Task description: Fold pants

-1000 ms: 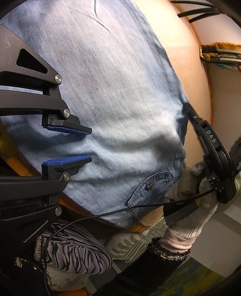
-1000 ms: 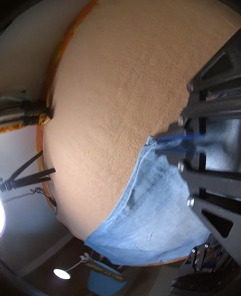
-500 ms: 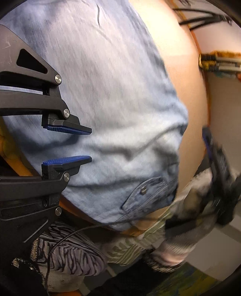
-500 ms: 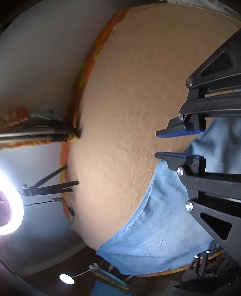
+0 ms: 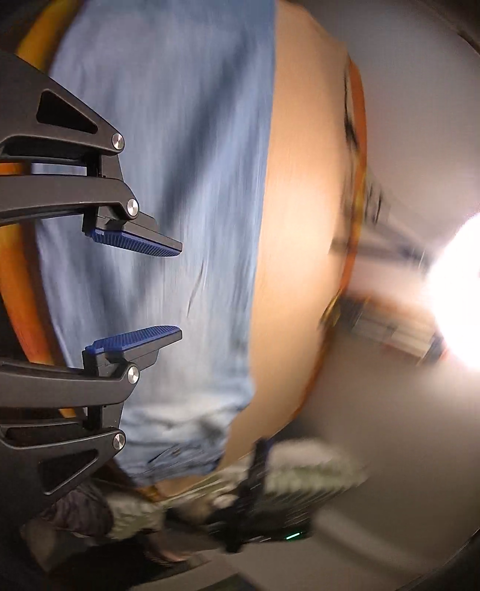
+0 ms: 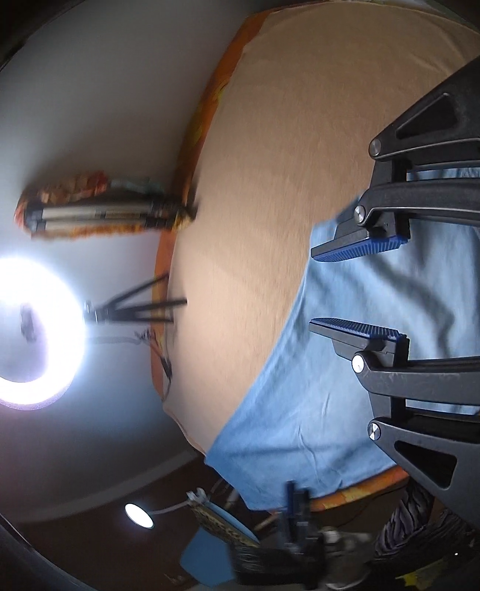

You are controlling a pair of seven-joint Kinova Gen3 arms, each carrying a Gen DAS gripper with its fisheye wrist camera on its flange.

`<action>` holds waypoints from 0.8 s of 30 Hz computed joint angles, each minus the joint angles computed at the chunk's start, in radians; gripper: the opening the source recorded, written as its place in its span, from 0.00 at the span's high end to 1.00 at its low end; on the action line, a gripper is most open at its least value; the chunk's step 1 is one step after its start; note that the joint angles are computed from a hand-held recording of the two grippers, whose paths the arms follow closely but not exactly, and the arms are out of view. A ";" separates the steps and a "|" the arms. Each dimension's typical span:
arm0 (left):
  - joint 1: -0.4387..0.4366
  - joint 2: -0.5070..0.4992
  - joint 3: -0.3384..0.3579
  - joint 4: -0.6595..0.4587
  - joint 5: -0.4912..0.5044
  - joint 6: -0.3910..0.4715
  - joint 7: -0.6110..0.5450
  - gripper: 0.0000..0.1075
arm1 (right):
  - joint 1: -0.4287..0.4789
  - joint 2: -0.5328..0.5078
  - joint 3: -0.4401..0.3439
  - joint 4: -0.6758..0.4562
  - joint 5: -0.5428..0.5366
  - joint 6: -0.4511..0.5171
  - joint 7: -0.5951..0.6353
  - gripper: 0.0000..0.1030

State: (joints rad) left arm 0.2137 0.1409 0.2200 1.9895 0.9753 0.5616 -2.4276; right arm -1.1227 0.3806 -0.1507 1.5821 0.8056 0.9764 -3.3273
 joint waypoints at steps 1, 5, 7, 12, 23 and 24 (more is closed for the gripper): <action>-0.032 -0.022 -0.024 0.016 0.008 0.012 -0.007 0.62 | -0.002 0.015 -0.004 -0.028 0.000 0.007 0.022 0.68; -0.150 -0.071 -0.124 0.086 0.080 0.056 -0.073 0.58 | -0.009 0.078 0.005 -0.142 -0.016 0.011 0.114 0.68; -0.203 -0.084 -0.169 0.121 0.106 0.063 -0.098 0.58 | -0.017 0.113 0.017 -0.201 -0.033 0.017 0.164 0.68; -0.340 -0.073 -0.262 0.168 0.148 0.089 -0.170 0.58 | -0.029 0.206 0.046 -0.351 -0.097 0.013 0.298 0.67; -0.606 0.109 -0.313 0.124 0.266 0.187 -0.219 0.58 | -0.064 0.373 0.121 -0.634 -0.255 0.029 0.486 0.67; -0.625 0.132 -0.310 0.117 0.278 0.197 -0.210 0.58 | -0.067 0.385 0.129 -0.657 -0.269 0.036 0.501 0.67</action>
